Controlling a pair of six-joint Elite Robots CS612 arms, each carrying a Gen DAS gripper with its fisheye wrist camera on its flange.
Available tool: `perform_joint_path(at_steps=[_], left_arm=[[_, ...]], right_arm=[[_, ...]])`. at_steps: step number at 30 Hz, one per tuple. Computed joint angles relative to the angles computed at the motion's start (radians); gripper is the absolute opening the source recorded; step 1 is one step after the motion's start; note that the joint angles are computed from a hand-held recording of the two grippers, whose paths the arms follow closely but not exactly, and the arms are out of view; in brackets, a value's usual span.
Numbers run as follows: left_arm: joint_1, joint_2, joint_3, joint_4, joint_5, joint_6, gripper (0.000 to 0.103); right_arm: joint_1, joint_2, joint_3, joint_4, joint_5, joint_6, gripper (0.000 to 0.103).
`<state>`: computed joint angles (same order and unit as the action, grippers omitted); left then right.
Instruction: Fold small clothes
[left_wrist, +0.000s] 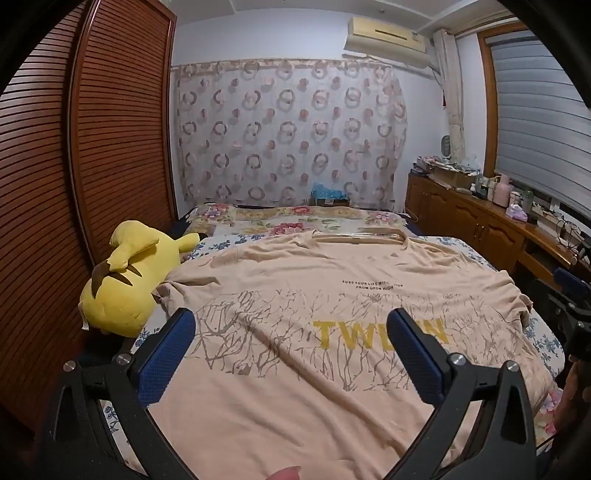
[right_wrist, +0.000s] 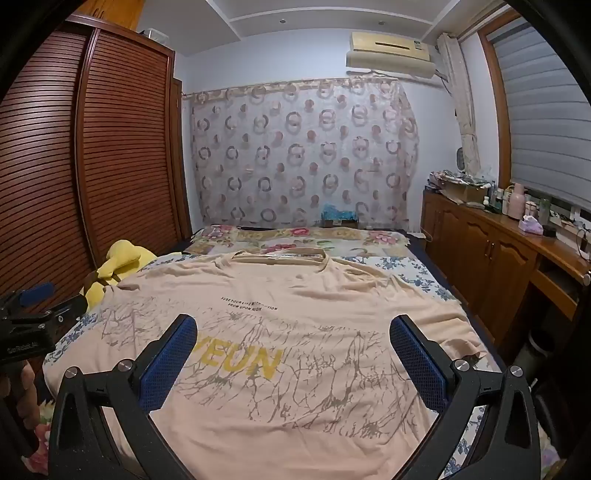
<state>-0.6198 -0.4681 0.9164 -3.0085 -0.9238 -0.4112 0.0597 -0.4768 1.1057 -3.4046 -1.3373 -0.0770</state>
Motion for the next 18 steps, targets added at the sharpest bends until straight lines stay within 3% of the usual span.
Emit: perform_joint_path(at_steps=[18], left_arm=[[-0.003, 0.012, -0.028, 0.003, 0.012, 0.014, 0.103]], right_arm=[[0.002, 0.000, 0.003, -0.014, -0.010, 0.020, 0.103]])
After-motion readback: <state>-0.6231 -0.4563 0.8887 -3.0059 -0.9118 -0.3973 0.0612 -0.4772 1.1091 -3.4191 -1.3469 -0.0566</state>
